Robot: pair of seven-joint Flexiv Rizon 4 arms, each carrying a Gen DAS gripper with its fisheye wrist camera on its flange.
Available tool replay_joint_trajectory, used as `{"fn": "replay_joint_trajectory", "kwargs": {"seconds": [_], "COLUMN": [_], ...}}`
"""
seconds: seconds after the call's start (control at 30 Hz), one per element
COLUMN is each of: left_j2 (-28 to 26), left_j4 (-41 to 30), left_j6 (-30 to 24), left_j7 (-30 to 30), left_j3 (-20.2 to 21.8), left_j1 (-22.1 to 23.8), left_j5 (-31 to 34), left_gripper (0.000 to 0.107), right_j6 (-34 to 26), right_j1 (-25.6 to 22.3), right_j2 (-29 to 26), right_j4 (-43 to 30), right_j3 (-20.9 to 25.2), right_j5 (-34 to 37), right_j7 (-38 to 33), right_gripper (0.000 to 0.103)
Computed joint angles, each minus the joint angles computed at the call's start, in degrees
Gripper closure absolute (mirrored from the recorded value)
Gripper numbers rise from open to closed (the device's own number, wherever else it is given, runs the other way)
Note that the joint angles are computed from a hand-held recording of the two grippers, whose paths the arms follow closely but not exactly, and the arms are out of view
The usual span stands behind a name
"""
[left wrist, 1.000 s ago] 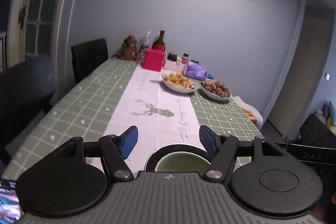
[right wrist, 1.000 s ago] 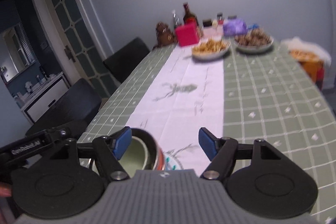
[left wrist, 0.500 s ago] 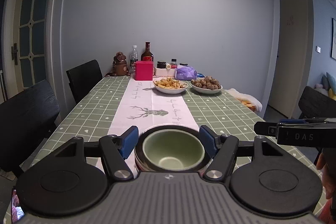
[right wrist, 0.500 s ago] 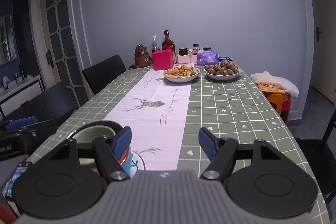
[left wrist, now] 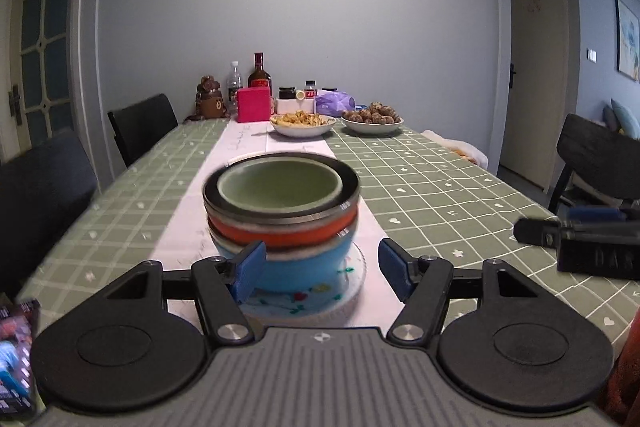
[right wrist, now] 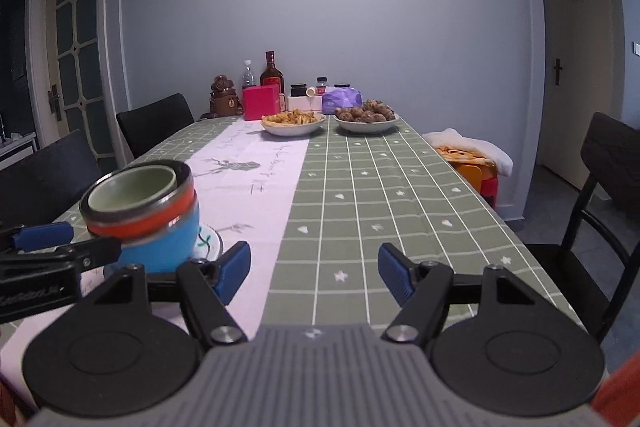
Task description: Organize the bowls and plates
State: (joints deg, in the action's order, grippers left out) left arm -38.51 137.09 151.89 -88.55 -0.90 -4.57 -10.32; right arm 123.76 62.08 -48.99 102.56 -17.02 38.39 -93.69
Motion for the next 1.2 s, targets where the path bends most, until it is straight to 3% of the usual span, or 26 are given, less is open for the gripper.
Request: {"fn": "replay_joint_trajectory", "kwargs": {"seconds": [0.23,0.3,0.4,0.53,0.77,1.2], "left_j2": [-2.83,-2.92,-2.46,-0.87,-1.21,-0.79], "left_j4": [-0.15,-0.27,-0.1,-0.07,-0.94,-0.98], "left_j6": [4.13,4.34,3.2,-1.48,-3.08,-5.05], "left_j7": [0.08,0.66,0.2,-0.21,1.49,0.73], "left_j3": [0.21,0.02,-0.76,-1.47,-0.23,-0.17], "left_j1": [-1.56,-1.63,-1.43,-0.56,-3.48,-3.26], "left_j5": [0.12,0.03,-0.64,0.18,-3.06,-3.29], "left_gripper": [0.033,0.026,0.018,0.017,0.017,0.017], "right_j6": [0.57,1.16,1.11,0.06,0.97,3.76], "right_j1": [1.44,1.67,1.69,1.55,0.17,-4.19], "right_j2": [0.13,0.32,0.02,-0.32,-0.36,0.33], "right_j4": [2.78,3.19,2.77,2.26,2.07,2.9], "right_j3": [0.04,0.09,-0.09,-0.59,0.57,5.68], "right_j5": [1.2,2.11,3.27,4.37,4.03,-0.21], "right_j7": [-1.36,-1.34,-1.53,-1.29,-0.39,0.44], "right_gripper": [0.031,0.031,0.031,0.031,0.031,0.03]}}
